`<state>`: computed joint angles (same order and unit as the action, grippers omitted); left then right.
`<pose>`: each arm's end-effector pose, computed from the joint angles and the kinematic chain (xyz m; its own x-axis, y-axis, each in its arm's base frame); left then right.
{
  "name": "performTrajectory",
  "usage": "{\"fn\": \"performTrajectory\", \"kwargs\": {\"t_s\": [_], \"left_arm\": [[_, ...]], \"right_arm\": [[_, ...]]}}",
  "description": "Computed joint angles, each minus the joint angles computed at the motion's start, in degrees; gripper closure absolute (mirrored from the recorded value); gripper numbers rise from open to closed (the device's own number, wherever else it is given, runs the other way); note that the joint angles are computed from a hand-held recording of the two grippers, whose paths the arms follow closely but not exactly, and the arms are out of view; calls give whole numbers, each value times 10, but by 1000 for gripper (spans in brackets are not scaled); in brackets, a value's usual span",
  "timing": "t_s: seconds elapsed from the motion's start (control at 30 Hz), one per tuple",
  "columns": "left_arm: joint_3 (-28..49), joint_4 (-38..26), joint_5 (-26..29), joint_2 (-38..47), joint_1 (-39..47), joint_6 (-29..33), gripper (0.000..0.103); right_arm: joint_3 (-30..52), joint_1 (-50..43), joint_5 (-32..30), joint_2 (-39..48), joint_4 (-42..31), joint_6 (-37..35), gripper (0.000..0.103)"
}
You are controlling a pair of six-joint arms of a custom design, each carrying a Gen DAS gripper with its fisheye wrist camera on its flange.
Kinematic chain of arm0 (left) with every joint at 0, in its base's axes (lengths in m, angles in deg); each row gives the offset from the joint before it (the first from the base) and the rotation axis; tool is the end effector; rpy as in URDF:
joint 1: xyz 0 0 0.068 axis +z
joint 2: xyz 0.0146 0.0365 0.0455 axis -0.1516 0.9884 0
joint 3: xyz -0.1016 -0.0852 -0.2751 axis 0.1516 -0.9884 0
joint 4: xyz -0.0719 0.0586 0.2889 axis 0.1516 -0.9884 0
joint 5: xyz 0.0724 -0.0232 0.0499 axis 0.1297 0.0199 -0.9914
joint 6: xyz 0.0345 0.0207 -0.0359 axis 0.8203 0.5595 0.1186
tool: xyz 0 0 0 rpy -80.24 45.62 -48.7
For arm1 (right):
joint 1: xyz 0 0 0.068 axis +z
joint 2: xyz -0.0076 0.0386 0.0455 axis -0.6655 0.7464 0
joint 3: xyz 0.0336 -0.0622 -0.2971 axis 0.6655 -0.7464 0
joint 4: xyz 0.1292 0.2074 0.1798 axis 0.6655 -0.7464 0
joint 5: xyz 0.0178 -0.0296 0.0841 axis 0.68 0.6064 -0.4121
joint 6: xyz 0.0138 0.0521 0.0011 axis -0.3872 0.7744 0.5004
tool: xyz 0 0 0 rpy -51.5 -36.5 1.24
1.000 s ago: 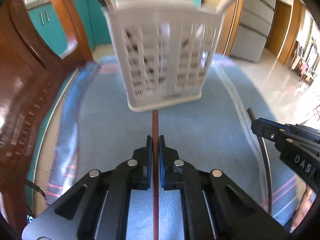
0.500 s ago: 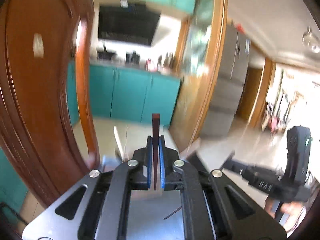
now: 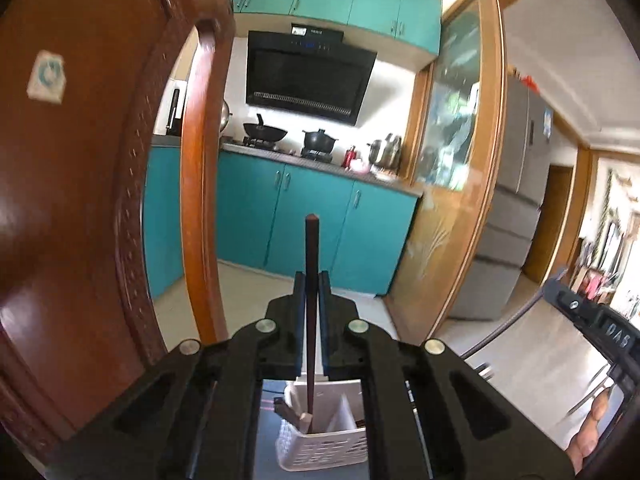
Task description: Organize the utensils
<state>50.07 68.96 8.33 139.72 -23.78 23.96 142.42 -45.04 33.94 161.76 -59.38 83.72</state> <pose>0.3140 -0.0737 0.4361 -0.2025 -0.2309 -0.9517 -0.0895 0.9721 -0.2169 0.3275 -0.0053 0.4686 -0.2873 0.2071 -0.9352 -0.2692 0.9195 0.2863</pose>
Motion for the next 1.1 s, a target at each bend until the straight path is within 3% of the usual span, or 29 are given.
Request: {"fn": "performTrajectory", "kwargs": {"t_s": [0.1,0.37,0.4,0.43,0.47,0.5,0.57,0.63,0.67,0.73,0.83,0.93,1.0,1.1], "left_arm": [[-1,0,25,13,8,-10,96],[-24,11,15,45,-5,11,96],[-33,12,13,40,-6,12,90],[-40,11,15,34,-8,11,77],[-49,12,16,26,-8,10,70],[-65,18,14,10,-11,8,62],[-112,28,-14,-35,-29,19,55],[-180,40,-86,-96,-61,43,41],[-211,43,-126,-124,-77,46,40],[-250,20,-180,-157,-98,37,36],[-288,-33,-169,-200,-101,10,25],[-324,-37,-194,-243,-131,14,9],[-344,-32,-228,-271,-169,26,4],[-352,-34,-247,-284,-208,42,4]], "right_arm": [[-10,28,25,19,-20,-35,96],[-72,80,78,9,-12,-86,95],[-83,79,78,-1,-8,-88,94],[-89,81,84,-8,-7,-88,81],[-97,80,86,-19,-4,-87,64],[-120,73,77,-45,12,-82,58],[-158,59,64,-91,46,-78,44],[-210,47,72,-150,75,-96,32],[-249,42,85,-185,100,-108,21],[-338,24,110,-254,156,-127,11],[-398,-15,86,-292,121,-126,6],[-414,-35,58,-308,66,-131,4],[-425,-17,78,-338,46,-147,3],[-418,27,119,-358,7,-181,3]]}}
